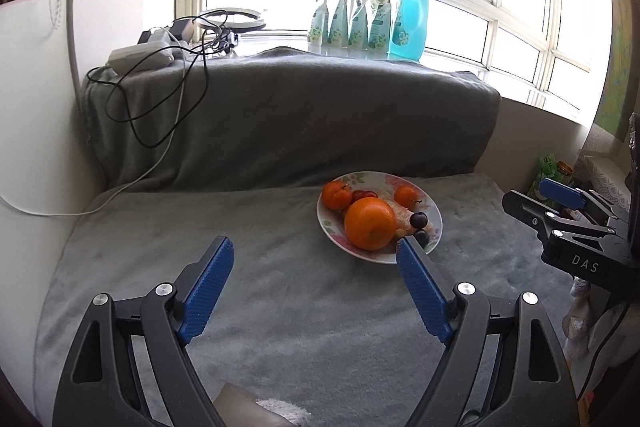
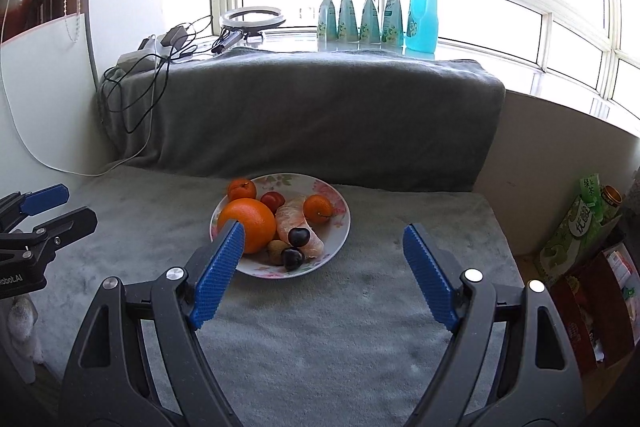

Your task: Organize fruits

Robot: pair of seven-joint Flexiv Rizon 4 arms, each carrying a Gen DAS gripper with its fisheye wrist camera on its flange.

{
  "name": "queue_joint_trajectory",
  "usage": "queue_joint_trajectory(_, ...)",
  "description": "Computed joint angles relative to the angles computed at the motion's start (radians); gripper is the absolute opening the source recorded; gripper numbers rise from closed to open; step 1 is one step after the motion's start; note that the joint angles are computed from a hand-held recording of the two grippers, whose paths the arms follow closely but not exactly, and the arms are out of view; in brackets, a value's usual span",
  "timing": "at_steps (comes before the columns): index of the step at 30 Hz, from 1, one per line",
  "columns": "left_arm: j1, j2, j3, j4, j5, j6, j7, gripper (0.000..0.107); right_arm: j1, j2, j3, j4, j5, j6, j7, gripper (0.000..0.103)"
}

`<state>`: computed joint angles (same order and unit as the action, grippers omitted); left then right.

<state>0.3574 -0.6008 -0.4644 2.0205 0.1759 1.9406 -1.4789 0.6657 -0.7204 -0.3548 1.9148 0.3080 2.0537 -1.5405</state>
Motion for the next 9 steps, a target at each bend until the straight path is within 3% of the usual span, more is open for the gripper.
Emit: queue_joint_trajectory(9, -0.042, 0.011, 0.062, 0.008, 0.008, 0.048, -0.027, 0.084, 0.007, 0.002, -0.005, 0.002, 0.007, -0.001, -0.005, 0.084)
